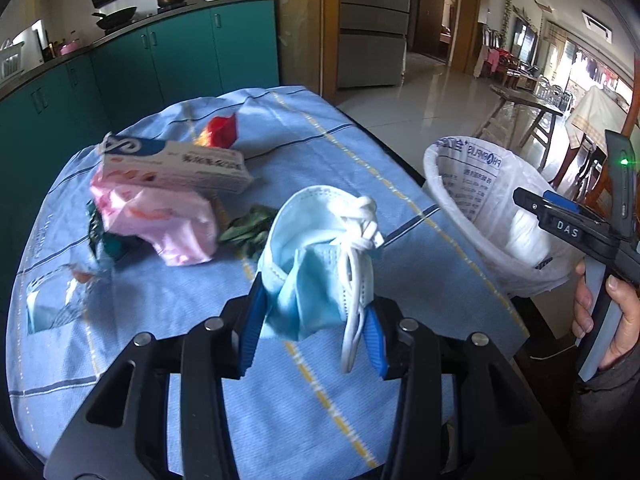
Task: Collect trash
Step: 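Carry the tissue and mask over the wastebasket and open both tools to drop them, then grasp the green leafy vegetable stem with the right tool while the left tool reaches the clear snack packet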
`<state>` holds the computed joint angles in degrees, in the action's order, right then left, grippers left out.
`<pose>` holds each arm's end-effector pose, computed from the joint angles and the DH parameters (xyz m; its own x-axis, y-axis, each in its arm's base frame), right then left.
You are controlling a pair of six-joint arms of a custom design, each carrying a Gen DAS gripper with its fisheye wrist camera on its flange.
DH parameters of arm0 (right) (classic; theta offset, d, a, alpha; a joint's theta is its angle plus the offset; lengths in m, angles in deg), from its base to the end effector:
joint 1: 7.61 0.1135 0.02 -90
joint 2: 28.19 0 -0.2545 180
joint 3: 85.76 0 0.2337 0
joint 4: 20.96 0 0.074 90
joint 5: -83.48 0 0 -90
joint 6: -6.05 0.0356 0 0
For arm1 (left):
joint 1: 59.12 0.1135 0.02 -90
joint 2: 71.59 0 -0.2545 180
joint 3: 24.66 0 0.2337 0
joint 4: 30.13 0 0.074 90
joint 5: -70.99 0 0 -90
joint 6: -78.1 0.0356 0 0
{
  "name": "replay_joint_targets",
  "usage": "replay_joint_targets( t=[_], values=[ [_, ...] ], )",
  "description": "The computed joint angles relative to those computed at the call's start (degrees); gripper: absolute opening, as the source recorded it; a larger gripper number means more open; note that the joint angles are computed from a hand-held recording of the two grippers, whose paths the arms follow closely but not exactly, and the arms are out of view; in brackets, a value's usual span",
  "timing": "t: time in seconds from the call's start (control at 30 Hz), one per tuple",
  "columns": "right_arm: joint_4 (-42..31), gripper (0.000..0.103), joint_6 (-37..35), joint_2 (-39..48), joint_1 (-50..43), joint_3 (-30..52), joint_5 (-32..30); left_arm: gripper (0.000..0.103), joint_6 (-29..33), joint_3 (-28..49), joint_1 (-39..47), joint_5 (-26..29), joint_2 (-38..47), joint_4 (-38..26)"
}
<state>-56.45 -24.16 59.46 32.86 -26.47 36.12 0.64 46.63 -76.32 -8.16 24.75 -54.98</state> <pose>0.2130 0.1500 0.1668 -0.5599 0.3579 -0.7472 0.4642 0.8826 0.0749 0.3133 -0.1040 0.1841 -0.6251 0.4167 -0.6600 0.5552 0.8317 -0.0007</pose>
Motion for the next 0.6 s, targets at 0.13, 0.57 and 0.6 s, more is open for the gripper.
replay_joint_targets(
  t=[0.13,0.57,0.6],
  values=[
    [-3.20,0.081,2.56,-4.74,1.35,-2.05,2.56,0.045,-1.18,3.38,-3.46,1.85,2.25,-0.96],
    [-39.28,0.084,37.66,-14.74,13.29,-3.81,8.13,0.088,-5.75,19.36,-22.83,1.05,16.85,1.41],
    [-40.99,0.084,39.31,-14.97,13.79,-3.80,8.06,0.088,-5.74,18.87,-23.71,-0.24,16.85,2.20]
  ],
)
